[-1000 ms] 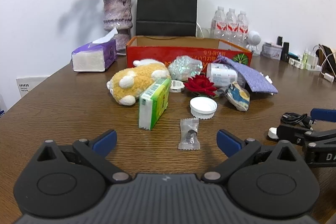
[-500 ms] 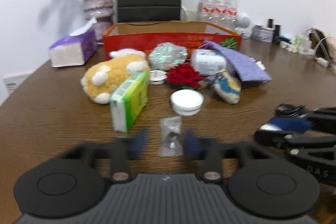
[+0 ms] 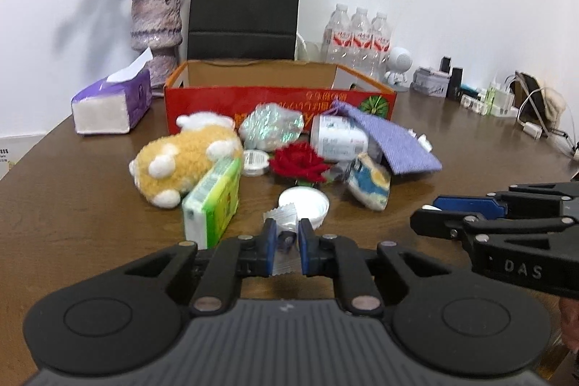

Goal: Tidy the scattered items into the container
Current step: 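Grasp the wrapped candy with the left tool while the right tool grasps the white case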

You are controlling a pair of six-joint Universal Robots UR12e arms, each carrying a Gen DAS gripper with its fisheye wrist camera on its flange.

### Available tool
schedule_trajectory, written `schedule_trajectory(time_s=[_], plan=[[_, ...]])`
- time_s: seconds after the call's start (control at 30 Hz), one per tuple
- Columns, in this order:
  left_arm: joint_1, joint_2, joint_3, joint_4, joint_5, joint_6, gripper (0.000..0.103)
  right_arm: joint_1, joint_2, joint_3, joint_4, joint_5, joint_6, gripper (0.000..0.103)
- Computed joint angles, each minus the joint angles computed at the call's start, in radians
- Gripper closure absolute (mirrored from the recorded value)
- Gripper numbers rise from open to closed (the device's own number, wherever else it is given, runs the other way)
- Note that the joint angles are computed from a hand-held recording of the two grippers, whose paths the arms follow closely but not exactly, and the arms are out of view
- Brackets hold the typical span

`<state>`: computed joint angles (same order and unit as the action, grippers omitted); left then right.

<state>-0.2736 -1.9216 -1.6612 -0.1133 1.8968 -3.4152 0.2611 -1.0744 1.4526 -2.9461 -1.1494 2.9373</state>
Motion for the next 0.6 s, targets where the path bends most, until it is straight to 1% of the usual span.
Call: schedule_trajectory(time_s=[0.07,0.17,0.23,0.3,0.47,0.6], plan=[[0.007,-0.005,0.014,0.019,-0.014,0.008,0.089,0.000,0.008,-0.017,-0.013,0.000,0.014,0.077],[0.028,-0.018,0.058,0.034,-0.055,-0.003,0.089,0.001,0.031,-0.066,-0.031,-0.005,0.040,0.077],[0.041,-0.039,0.106,0.045,-0.055,-0.002,0.089,0.003,0.056,-0.118,-0.039,-0.013,0.056,0.077],[0.050,-0.066,0.160,0.050,-0.043,-0.004,0.089,0.009,0.090,-0.187,-0.038,-0.038,0.075,0.077],[0.082,-0.133,0.280,0.032,-0.046,-0.085,0.089,0.021,0.196,-0.397,0.038,-0.079,0.141,0.077],[0.104,-0.198,0.374,-0.016,-0.013,-0.158,0.089,0.031,0.300,-0.586,0.128,-0.100,0.180,0.077]])
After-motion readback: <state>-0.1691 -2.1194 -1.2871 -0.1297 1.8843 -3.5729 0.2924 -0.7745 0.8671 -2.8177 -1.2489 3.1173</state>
